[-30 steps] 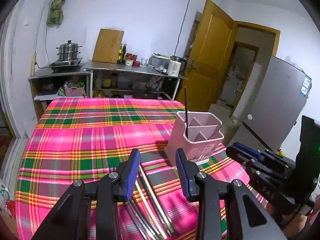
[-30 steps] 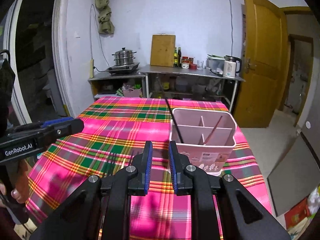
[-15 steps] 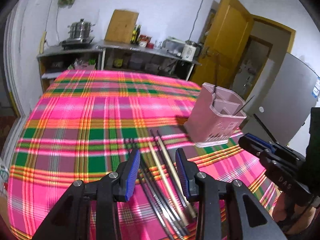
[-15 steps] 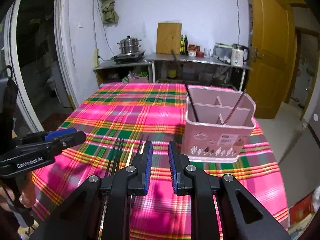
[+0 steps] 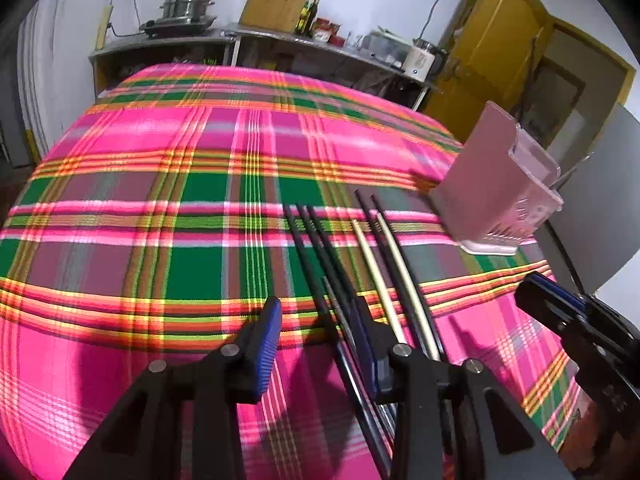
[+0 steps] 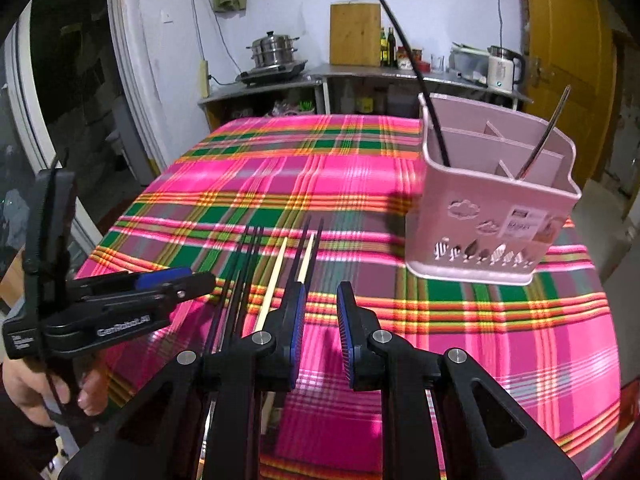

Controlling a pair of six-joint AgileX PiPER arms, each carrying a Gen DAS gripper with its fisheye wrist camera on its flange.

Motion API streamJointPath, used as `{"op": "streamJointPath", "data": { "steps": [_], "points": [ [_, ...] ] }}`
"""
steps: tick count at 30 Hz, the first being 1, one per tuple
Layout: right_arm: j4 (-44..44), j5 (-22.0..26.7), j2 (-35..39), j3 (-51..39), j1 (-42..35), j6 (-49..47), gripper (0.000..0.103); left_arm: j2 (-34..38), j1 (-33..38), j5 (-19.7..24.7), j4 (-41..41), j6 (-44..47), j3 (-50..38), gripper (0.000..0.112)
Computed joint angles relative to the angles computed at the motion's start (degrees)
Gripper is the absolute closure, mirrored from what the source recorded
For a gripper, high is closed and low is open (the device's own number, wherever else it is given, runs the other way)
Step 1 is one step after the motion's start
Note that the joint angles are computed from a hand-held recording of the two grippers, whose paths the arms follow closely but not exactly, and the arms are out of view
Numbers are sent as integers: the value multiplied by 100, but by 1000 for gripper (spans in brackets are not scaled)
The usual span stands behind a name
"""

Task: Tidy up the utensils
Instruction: 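Move the left tool back and grasp another black chopstick while the right tool returns to the row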

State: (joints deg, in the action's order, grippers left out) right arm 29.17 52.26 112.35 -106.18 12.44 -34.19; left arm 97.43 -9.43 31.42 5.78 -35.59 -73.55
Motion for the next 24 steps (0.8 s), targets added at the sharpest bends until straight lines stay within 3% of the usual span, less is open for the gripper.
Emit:
{"op": "streamJointPath", "data": {
  "steps": [9,15,24],
  "points": [
    [-68,83,243,-161,26,102,86,374,-220,270,921,-703,-375,88],
    [-54,118,276,-173,24,100,86,596,-184,461,1067,-715,-683,100],
    [-59,169,320,-239,68,157,86,402,-49,378,898,-89,-430,104]
  ]
}}
